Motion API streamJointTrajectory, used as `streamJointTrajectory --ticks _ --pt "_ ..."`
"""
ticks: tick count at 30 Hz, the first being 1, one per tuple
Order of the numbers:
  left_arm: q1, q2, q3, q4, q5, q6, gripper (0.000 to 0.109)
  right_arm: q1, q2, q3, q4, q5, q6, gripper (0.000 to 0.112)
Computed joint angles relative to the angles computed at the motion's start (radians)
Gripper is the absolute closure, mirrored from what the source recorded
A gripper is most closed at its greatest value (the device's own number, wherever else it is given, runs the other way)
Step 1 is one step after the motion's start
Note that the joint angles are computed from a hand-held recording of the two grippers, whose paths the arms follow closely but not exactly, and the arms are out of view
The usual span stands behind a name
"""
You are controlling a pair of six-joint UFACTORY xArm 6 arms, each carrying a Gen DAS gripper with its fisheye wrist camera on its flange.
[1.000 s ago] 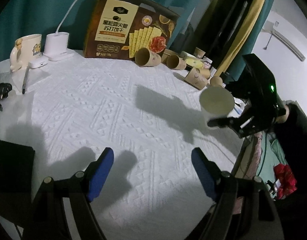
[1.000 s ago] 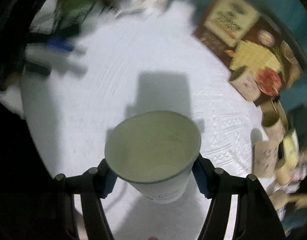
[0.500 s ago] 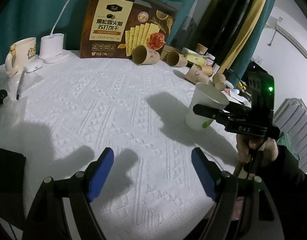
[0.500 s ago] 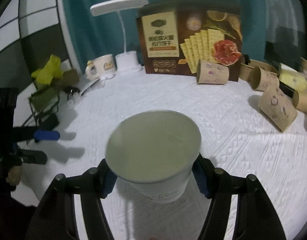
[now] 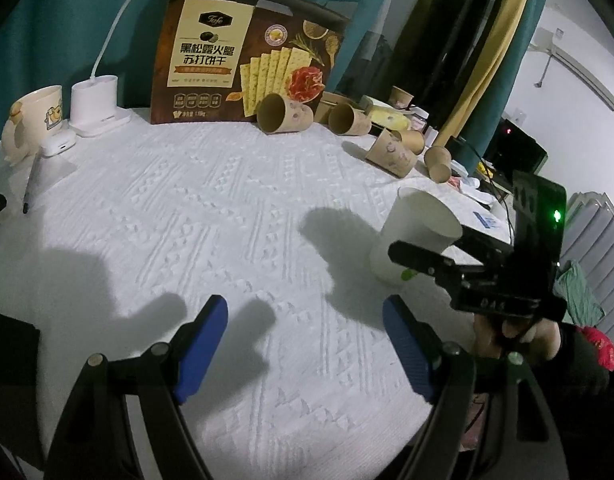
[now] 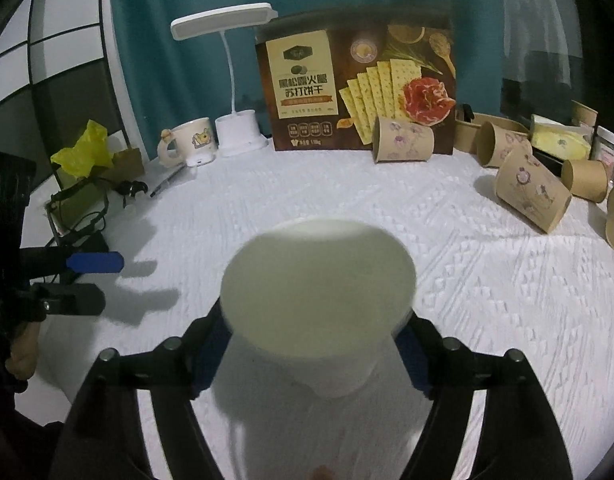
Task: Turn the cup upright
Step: 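Set the white cup upright on the cloth and open the right gripper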
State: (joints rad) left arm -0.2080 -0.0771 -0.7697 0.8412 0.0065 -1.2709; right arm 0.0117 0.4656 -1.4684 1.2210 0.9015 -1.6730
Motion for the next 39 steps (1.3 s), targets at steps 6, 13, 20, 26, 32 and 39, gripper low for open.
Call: streamJointTrajectory --ticks 6,13,20,26,32,39 --pt "0.008 0.010 -0.026 0.103 0.011 -0.080 0.029 -0.023 -0.042 0.053 0.039 -0.014 -0.010 0.038" --pt "0.010 0.026 -0.083 0.256 0.035 -0.187 0.029 -0.070 -0.128 0.155 0.111 -0.076 -0.001 0.035" --pt "-0.029 0.067 -0.158 0.295 0.079 -0.186 0.029 -0.124 -0.259 0.275 0.189 -0.166 -0.002 0.034" --pt "-0.072 0.092 -0.229 0.477 0.102 -0.357 0.029 -0.178 -0.359 0.352 0.209 -0.205 -0.009 0.034" --pt "-0.144 0.080 -0.262 0.465 0.180 -0.317 0.029 -0.240 -0.449 0.407 0.222 -0.195 0.007 0.034" --pt "-0.226 0.019 -0.276 0.566 0.292 -0.420 0.029 -0.309 -0.528 0.454 0.242 -0.156 -0.004 0.034"
